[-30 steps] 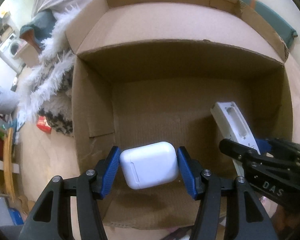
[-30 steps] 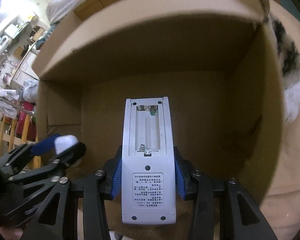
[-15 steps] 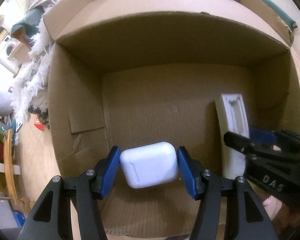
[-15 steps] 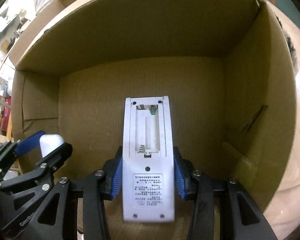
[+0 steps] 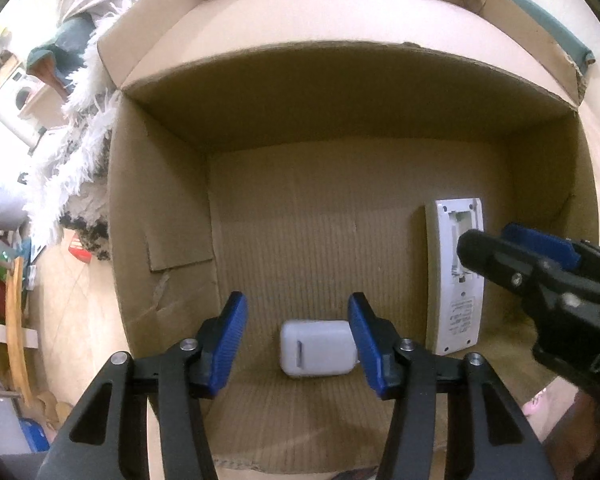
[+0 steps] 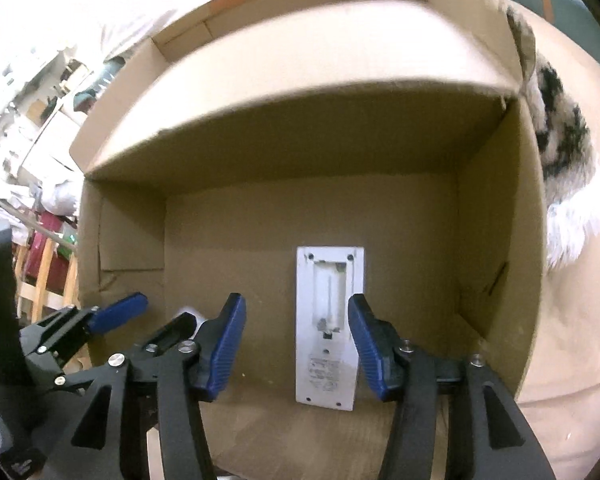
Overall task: Organize rigid objects
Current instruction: 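Carry both items into the box and open both grippers to release them, then withdraw both grippers from the box back toward the remaining items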
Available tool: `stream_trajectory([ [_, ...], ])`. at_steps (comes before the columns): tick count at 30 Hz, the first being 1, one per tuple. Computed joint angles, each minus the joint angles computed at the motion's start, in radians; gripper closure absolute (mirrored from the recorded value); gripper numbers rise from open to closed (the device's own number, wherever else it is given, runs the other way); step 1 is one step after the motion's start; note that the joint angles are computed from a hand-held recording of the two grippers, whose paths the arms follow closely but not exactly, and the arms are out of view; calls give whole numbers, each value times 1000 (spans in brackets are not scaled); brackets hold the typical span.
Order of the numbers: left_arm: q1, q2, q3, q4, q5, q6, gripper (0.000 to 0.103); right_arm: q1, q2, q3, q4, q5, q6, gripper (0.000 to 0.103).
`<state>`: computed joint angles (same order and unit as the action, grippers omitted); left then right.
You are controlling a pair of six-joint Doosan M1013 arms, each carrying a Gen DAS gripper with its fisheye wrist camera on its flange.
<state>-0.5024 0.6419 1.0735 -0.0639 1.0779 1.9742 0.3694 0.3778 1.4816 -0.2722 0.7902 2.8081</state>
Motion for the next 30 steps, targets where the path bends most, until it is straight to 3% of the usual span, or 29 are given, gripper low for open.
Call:
stream_trajectory([
  [3, 6, -8, 7, -14, 4, 3, 52, -1, -5, 7, -9, -17, 23, 35],
  [6, 13, -6, 0, -44, 21, 11, 31, 0, -10, 11, -30, -25, 47, 26],
  [7, 16, -7, 1, -53, 18, 16, 29, 0, -13, 16, -30, -30, 47, 25],
  [13, 22, -11, 3, -47, 3, 18, 29, 6, -28, 26, -73, -28, 73, 24],
  [18, 28, -23, 11, -61, -8, 13, 29, 12, -48, 44, -124, -48, 108, 14],
  [25, 21, -40, 4, -57, -33, 15, 29, 22, -71, 61, -212, -46, 195, 14],
  [26, 24, -41, 4, -58, -38, 18, 29, 22, -73, 65, -214, -52, 203, 12],
  [27, 27, -42, 2, -63, -37, 24, 29, 22, -75, 67, -217, -53, 208, 2],
  [30, 25, -40, -19, -80, 8, 19, 29, 44, -79, 61, -303, 17, 273, 0],
])
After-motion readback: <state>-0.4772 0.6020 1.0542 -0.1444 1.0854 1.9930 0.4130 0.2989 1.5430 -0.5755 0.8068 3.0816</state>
